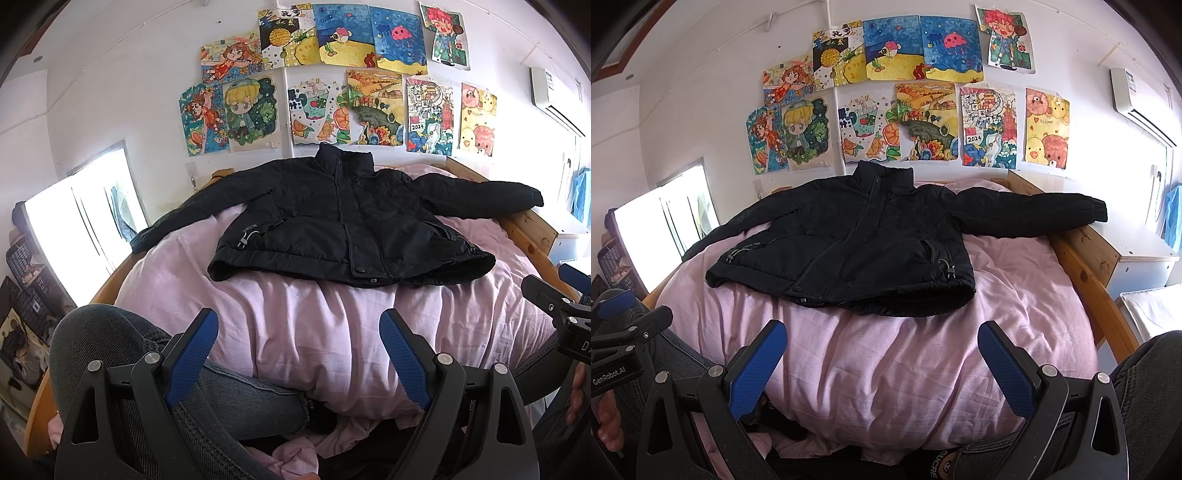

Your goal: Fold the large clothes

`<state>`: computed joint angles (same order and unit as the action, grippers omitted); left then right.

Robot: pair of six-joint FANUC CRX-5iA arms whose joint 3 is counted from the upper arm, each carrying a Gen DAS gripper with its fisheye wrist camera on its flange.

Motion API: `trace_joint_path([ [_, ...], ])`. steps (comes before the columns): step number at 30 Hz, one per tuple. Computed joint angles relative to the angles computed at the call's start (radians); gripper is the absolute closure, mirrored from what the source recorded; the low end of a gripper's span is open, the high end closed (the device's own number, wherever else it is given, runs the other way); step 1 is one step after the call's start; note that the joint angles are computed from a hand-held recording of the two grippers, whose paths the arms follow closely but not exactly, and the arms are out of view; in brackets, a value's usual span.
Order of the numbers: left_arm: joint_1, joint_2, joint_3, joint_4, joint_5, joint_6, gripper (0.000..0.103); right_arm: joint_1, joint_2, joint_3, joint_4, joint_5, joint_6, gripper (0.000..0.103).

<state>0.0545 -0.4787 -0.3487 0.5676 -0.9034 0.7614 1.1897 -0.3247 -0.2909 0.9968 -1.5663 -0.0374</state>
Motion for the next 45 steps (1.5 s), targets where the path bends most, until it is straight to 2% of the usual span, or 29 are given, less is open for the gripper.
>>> trace_joint_path([
  [16, 0.0, -0.002, 0.0, -0.004, -0.004, 0.003, 0.017, -0.001, 0.0, 0.004, 0.0, 0.0, 0.002, 0.0],
  [22, -0.01, 0.04, 0.055, -0.048, -0.044, 0.057, 0.017, 0.001, 0.004, 0.025, -0.01, -0.014, 0.009, 0.0],
  [28, -0.076, 0.163, 0.22, -0.162, -0.112, 0.171, 0.017, -0.036, -0.022, 0.001, 0.007, 0.003, 0.016, 0.0],
  [30, -0.11, 0.219, 0.292, -0.202, -0.134, 0.206, 0.018, -0.071, -0.044, -0.002, 0.007, 0.036, 0.016, 0.0],
  [34, -0.176, 0.348, 0.462, -0.244, -0.182, 0.258, 0.018, -0.219, -0.106, 0.018, -0.087, 0.188, 0.088, 0.0],
  [37, -0.233, 0.471, 0.624, -0.26, -0.212, 0.311, 0.018, -0.341, -0.106, 0.078, -0.172, 0.211, 0.22, 0.0],
  [39, -0.261, 0.526, 0.69, -0.253, -0.208, 0.33, 0.017, -0.415, -0.111, 0.111, -0.209, 0.217, 0.305, 0.0],
  [45, -0.363, 0.761, 0.971, -0.273, -0.219, 0.378, 0.018, -0.754, -0.048, 0.293, -0.376, 0.206, 0.604, 0.0],
])
